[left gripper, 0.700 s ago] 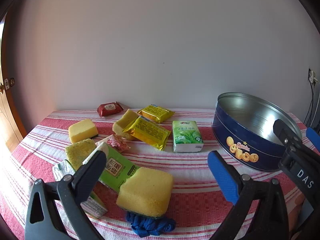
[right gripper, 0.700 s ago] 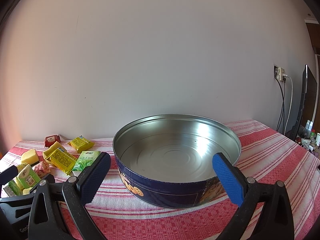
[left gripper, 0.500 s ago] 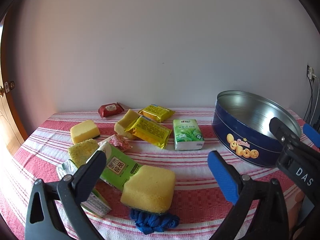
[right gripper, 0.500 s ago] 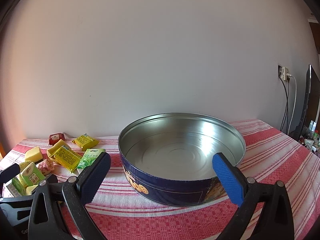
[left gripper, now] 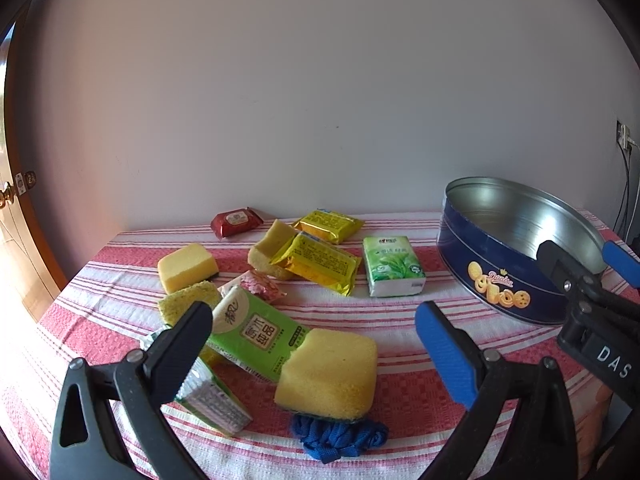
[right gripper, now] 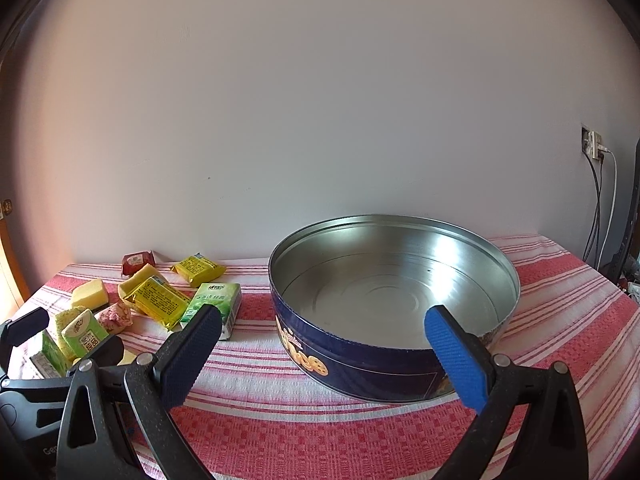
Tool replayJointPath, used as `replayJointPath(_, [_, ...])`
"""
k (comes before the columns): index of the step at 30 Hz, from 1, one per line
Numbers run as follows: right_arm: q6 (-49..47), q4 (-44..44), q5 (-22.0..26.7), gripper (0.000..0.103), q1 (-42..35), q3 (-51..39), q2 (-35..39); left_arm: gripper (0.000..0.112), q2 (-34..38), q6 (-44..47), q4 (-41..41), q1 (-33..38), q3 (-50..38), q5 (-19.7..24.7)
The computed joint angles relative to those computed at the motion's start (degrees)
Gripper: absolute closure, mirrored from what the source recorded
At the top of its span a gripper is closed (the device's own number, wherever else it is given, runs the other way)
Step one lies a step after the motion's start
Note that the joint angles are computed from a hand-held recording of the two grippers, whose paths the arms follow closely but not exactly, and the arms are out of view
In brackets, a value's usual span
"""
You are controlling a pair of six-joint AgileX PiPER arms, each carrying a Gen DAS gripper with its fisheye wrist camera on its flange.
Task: Organize objects
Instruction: 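Reach both tools toward the items, right tool to the blue cloth, left to the tissue pack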
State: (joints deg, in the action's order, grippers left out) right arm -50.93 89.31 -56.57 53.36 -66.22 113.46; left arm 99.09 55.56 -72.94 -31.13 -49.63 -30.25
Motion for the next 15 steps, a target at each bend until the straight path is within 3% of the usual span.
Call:
replayJointPath(8, [-0.67, 0.36, 1.88, 0.001, -0.13, 0.05, -0.65, 0.01, -0.92, 3.25, -3.36, 2.08, 0.29, 1.76])
replayJointPath(12, [-1.07, 0.19, 3.0, 0.001, -0.24, 0.09, -0.97, 0.01, -2.22, 4.42, -3.26, 4.27, 1.28, 3.92])
replayJointPath(15, [-1.39, -0.23, 4.23, 0.001, -0.25, 0.1, -1.07, 0.01, -3.69, 4.45, -2.38, 7.67, 1.86, 7.89])
